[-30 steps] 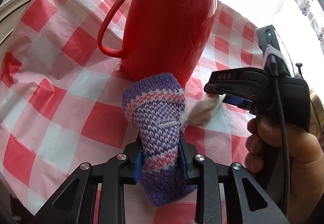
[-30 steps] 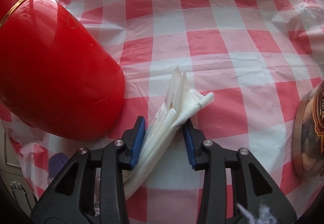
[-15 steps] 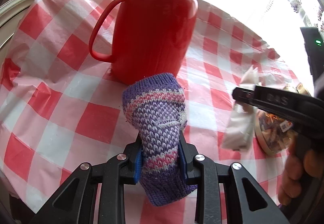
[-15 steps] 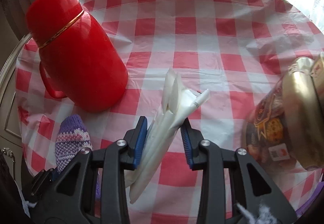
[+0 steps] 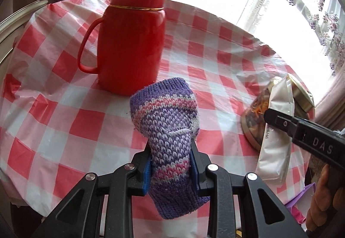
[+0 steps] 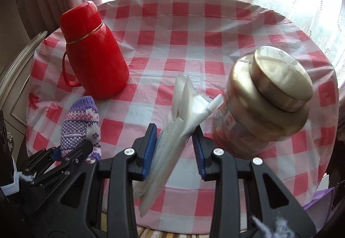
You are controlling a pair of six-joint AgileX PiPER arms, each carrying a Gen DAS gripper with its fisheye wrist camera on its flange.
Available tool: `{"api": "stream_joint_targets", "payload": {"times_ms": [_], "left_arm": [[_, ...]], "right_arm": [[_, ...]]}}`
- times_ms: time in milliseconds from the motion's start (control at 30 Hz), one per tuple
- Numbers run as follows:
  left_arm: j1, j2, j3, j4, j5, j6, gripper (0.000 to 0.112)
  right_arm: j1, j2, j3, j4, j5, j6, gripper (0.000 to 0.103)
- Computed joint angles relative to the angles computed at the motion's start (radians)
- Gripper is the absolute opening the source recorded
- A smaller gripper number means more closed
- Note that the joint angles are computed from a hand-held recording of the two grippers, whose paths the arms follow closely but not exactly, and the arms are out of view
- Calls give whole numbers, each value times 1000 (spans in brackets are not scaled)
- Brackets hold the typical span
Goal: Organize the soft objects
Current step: 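Carry the purple sock and white packet into the box and open both tools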
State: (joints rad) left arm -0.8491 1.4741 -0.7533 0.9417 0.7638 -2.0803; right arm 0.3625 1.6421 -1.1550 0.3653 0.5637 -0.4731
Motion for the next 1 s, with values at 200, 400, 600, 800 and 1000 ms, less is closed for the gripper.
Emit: {"api": "stream_joint_targets", "payload": {"times_ms": [200,400,600,800,1000], "left_arm": [[-88,31,-82,-19,68,25,30],[-161,73,-156,-29,102,34,30],[-217,110,-231,-41,129,66,30],[-271,184,-345,-59,83,137,30],[-316,269,-477,-80,3,210,30]], "right_arm": [[-73,-123,89,8,13,-64,38],[-177,-218,151,49,52,-158,38],[-305,-295,208,108,102,-288,38],[-526,-355,234,177,195,-457,38],[-802,-366,214,230,300,-633,38]]}}
